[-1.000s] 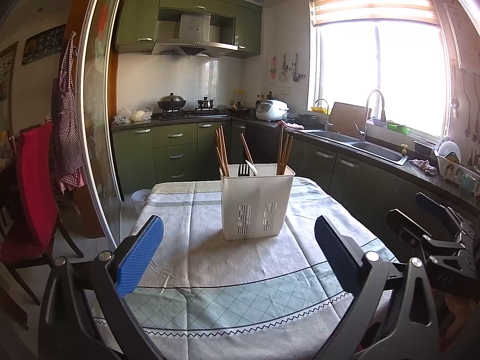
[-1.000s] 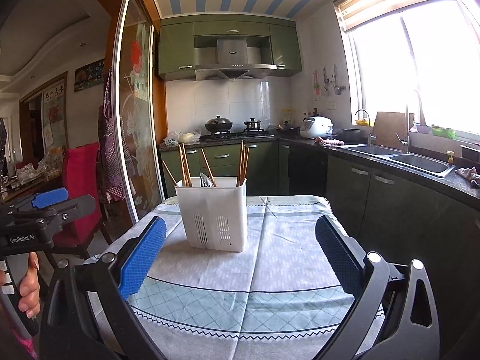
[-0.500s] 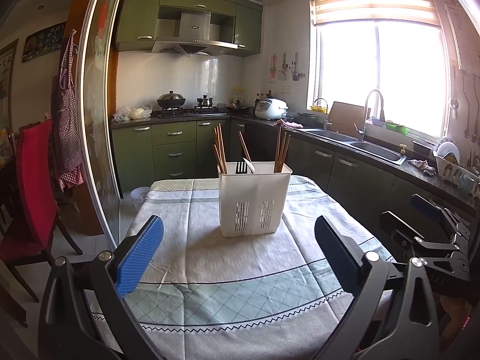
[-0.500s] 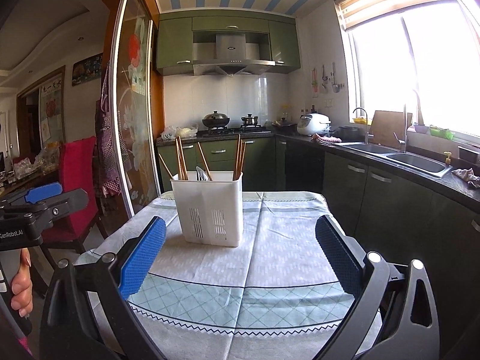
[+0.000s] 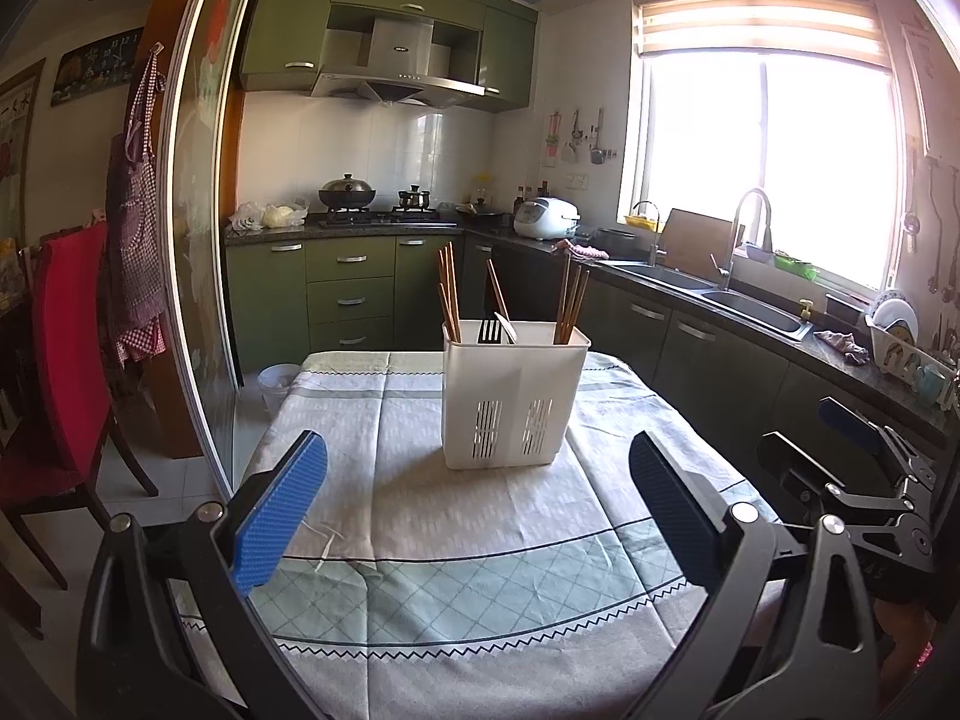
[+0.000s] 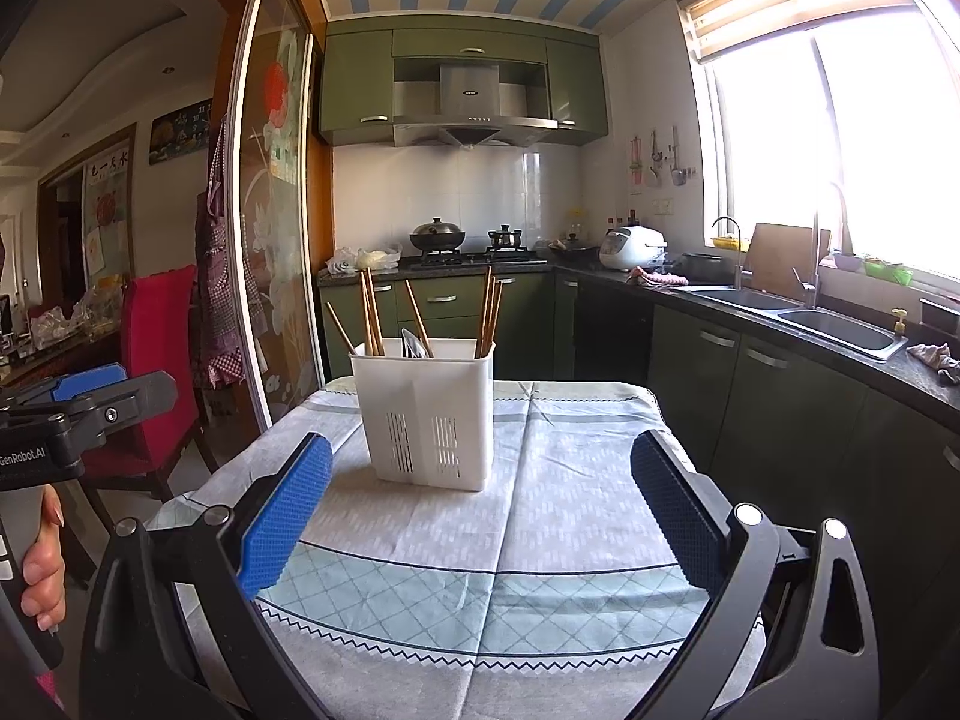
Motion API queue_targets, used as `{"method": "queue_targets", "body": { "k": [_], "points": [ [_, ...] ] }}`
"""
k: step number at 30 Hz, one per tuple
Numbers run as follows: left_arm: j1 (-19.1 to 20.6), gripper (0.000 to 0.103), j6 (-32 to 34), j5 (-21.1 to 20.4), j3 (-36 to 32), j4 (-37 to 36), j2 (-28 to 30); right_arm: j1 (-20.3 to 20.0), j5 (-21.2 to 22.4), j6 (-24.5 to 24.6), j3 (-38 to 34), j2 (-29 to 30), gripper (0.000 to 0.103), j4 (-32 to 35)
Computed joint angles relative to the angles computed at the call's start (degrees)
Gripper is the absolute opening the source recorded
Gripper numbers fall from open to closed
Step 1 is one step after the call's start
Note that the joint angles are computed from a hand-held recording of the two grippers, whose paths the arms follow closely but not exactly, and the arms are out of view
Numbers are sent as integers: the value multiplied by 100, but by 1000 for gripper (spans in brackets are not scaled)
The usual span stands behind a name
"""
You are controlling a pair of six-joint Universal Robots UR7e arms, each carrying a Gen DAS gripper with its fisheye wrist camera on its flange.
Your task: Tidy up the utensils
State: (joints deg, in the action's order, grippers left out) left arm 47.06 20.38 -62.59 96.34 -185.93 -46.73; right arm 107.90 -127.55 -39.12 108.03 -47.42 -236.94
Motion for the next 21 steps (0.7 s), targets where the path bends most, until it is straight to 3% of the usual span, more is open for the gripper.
{"method": "queue_targets", "body": {
  "k": [21],
  "points": [
    [56,96,-145,-158,-40,265,-58,-8,16,43,-43,41,98,194]
  ]
}}
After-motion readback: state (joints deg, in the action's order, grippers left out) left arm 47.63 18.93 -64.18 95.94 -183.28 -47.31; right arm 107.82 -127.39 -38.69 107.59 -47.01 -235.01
